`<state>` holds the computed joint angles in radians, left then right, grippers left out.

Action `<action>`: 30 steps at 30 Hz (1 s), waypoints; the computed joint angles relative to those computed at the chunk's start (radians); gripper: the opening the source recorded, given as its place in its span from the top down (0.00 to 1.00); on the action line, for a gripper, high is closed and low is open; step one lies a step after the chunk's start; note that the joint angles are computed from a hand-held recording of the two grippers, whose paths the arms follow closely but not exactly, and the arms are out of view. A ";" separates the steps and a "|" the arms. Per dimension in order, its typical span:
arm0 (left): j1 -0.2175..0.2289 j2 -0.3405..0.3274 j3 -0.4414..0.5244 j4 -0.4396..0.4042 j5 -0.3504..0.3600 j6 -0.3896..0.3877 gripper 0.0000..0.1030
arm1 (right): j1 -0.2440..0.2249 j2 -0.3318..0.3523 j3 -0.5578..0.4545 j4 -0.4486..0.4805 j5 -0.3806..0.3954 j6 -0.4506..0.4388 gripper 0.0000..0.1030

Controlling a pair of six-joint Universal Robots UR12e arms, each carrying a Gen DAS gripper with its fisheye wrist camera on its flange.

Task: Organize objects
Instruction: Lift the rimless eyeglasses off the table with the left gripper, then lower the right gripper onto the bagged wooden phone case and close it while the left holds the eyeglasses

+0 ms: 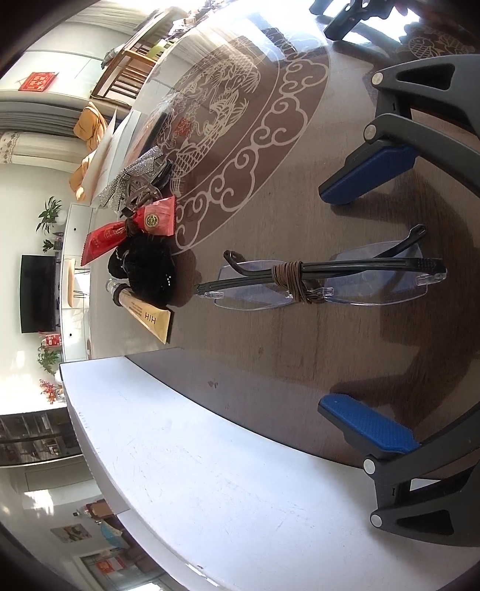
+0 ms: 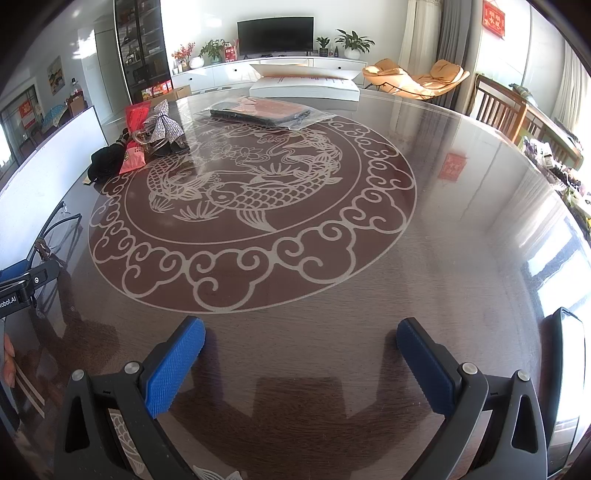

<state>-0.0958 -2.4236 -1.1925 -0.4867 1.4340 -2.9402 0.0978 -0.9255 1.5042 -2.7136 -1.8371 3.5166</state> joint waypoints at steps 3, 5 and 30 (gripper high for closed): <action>0.000 0.003 -0.004 0.001 0.000 -0.001 0.00 | 0.000 0.000 0.000 0.000 0.000 0.000 0.00; 0.000 0.002 -0.003 0.001 0.000 -0.001 0.00 | 0.000 0.000 -0.001 0.003 0.002 -0.002 0.00; 0.000 0.002 -0.004 0.000 -0.002 -0.001 0.00 | -0.088 0.551 -1.122 0.631 0.184 -0.534 0.00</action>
<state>-0.0960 -2.4216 -1.1961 -0.4866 1.4315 -2.9409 0.0095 -0.3744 0.3824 -2.0826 -1.6535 2.9829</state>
